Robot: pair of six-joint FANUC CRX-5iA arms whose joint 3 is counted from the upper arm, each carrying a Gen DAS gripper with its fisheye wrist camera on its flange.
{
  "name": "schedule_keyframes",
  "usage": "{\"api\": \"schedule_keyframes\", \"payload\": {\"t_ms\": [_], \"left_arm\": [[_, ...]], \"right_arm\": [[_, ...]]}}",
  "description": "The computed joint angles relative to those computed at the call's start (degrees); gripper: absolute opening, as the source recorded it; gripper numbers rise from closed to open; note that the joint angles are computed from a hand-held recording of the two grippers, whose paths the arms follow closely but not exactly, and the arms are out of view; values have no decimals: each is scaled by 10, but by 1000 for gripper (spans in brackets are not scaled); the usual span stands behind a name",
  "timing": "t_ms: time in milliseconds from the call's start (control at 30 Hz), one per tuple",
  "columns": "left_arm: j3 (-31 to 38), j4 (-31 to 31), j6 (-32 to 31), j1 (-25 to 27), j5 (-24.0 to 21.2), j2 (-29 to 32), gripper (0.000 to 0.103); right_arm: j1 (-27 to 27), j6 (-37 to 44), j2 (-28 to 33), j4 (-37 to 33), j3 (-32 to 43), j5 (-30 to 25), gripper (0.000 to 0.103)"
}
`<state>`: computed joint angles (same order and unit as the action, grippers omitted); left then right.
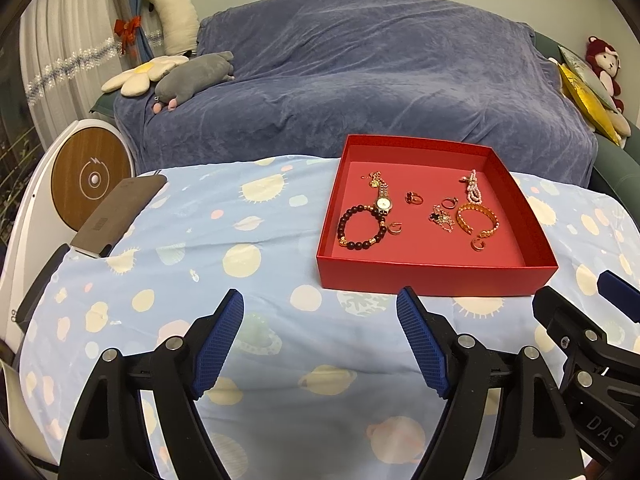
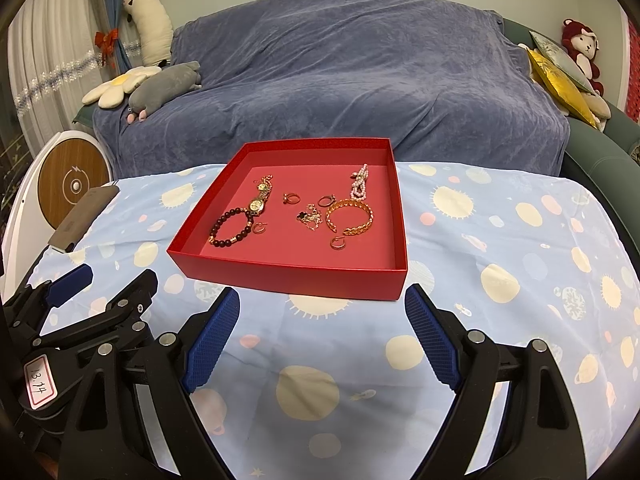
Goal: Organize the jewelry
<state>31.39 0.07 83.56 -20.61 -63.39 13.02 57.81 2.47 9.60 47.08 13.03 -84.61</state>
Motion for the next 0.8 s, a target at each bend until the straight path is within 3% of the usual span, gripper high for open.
{"api": "schedule_keyframes", "payload": {"t_ms": [800], "left_arm": [[3, -2, 5, 0, -8, 2, 76]], "right_arm": [[0, 0, 1, -2, 1, -3, 84]]}}
